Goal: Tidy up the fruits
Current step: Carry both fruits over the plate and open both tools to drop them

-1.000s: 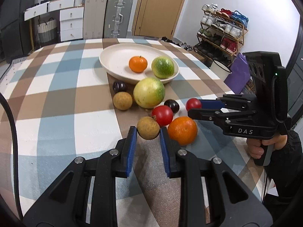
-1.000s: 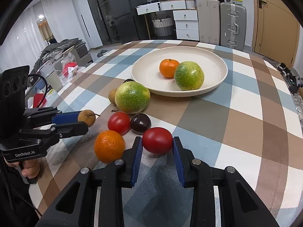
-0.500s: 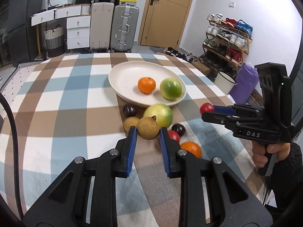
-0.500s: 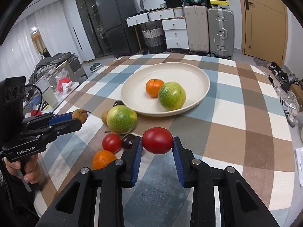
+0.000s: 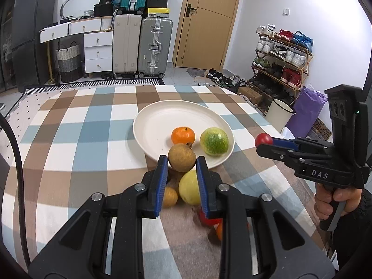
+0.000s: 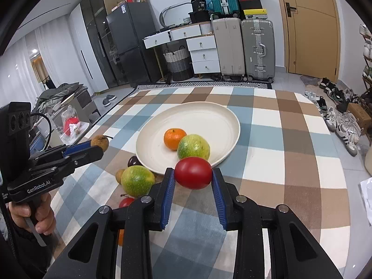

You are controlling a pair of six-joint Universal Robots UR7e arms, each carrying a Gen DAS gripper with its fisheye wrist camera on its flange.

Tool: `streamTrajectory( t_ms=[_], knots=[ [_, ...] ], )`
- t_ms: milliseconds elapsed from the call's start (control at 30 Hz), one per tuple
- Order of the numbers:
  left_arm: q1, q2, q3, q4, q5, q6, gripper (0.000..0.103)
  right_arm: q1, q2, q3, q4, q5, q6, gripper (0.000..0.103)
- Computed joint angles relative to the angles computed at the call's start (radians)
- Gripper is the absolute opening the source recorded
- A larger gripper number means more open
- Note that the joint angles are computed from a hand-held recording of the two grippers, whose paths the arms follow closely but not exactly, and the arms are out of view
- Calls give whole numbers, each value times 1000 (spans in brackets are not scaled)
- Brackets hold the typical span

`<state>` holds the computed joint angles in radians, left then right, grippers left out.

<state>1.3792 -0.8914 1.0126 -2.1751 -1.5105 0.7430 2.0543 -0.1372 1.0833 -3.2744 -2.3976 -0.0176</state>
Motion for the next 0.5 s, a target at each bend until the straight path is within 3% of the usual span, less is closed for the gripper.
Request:
streamTrajectory(
  t_ms=[500],
  knots=[
    [-16,117,-117,-31,20,-24,22,-24,27,-84,-30,2,-49,32]
  ],
)
